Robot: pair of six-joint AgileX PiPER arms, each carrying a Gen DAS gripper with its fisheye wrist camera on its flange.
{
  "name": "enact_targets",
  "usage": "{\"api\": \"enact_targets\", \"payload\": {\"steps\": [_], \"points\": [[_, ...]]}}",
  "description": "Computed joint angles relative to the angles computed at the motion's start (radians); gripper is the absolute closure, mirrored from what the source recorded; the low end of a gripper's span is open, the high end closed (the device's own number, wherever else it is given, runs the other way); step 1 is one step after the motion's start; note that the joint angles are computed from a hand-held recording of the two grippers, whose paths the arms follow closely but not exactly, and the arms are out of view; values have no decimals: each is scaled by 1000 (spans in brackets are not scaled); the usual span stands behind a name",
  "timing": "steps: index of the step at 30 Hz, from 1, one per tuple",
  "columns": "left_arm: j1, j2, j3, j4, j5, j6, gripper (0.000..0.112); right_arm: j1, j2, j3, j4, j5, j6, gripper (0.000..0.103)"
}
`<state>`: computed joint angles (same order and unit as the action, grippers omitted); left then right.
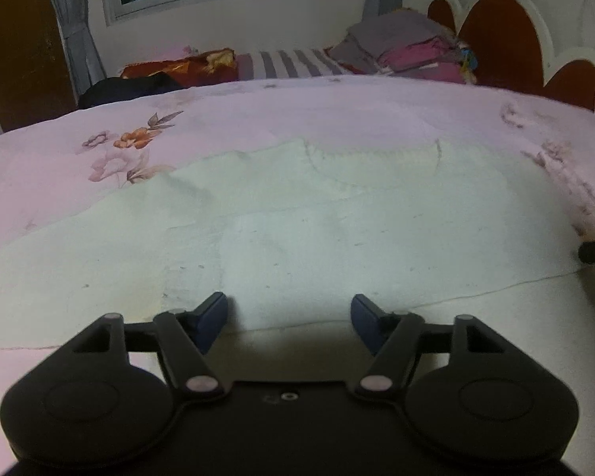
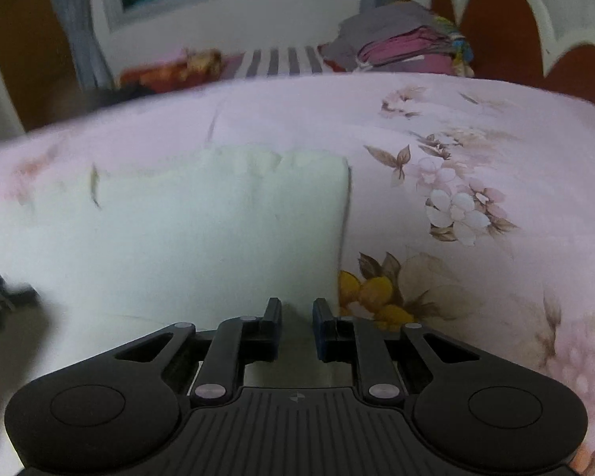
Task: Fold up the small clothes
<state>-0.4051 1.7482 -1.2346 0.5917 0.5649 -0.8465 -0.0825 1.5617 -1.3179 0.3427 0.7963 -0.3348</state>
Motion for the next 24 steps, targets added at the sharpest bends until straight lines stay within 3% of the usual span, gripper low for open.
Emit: {"api": "enact_targets", "payload": {"steps": [2, 6, 8, 15, 17, 18, 22, 24], "points": [[25, 14, -1, -44, -18, 50, 36, 10, -5, 13, -3, -24, 18, 87], [69, -34, 46, -100, -67, 104, 41, 72, 55, -78, -158, 46, 156, 87], [106, -83, 97, -104, -83, 97, 40, 63, 11, -59, -111, 26, 144, 87], [378, -266, 301, -194, -119, 192, 34, 142, -49, 1, -146, 14, 278, 85], [493, -298, 332, -256, -129, 284, 34, 161, -33, 3, -135, -4, 295, 59], [557, -310, 343, -286, -132, 324, 37, 182, -36, 10, -159, -20, 329, 38], [832, -329, 358, -617, -154, 670, 43, 235, -26, 14, -205, -77, 362, 37], [927, -326, 352, -692, -151, 753, 45, 260, -31, 16, -235, -101, 388, 38]]}}
